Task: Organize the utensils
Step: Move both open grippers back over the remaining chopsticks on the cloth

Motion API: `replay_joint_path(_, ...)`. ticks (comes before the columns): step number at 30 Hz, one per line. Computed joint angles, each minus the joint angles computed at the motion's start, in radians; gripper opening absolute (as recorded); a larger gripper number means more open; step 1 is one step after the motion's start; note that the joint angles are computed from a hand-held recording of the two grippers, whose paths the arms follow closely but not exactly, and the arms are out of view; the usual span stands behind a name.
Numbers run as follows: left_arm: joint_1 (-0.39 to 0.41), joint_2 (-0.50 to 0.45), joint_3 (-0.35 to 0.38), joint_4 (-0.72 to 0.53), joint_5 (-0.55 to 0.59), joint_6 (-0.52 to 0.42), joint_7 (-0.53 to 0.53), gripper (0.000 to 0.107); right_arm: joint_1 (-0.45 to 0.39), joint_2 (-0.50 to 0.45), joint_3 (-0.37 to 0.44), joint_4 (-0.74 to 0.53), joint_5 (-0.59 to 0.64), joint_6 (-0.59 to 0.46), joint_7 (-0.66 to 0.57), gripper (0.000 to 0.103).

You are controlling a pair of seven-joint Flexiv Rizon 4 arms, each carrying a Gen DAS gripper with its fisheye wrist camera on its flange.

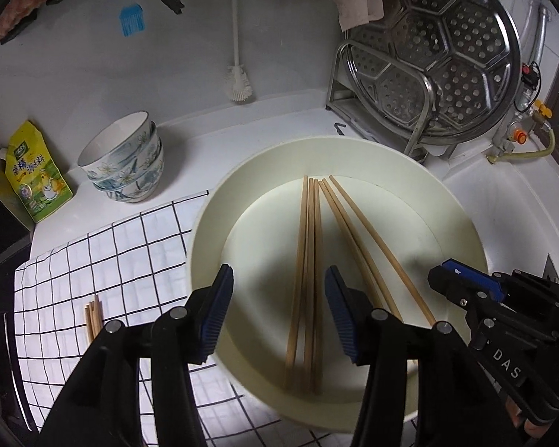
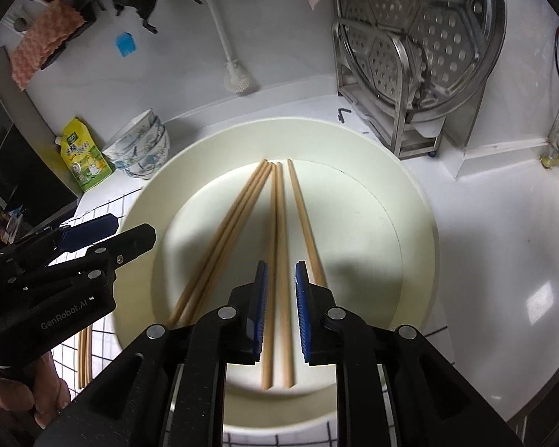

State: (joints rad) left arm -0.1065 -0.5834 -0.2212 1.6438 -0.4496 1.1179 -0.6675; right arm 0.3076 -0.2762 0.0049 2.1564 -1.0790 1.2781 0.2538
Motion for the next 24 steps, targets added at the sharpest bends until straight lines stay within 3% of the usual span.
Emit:
replay_joint_path(6,0.056,0.053,-0.034,0.055,-0.07,0.008,0.078,0.054,0.032,0.014,0.034,-0.021,0.044,-0.065,-0.009,0.018)
replay_joint_path(12,0.098,0.081,-0.022,0.082,-0.139,0.003,0.14,0.059,0.075,-0.008,0.054,-0.073,0.085,-0.098,-0.041,0.023)
replay_joint_path(16,0.124,0.086,0.012,0.088,-0.153,-0.007,0.155,0.063,0.115,-0.047,0.06,-0.13,0.117,-0.102,-0.077,0.025)
replay_joint_path(20,0.152,0.074,0.057,0.073,-0.138,-0.019,0.138,0.064,0.158,-0.095,0.056,-0.189,0.152,-0.092,-0.119,0.035)
replay_joint_path(24,0.183,0.055,0.088,0.057,-0.118,-0.024,0.104,0.07,0.198,-0.148,0.05,-0.251,0.202,-0.081,-0.178,0.036)
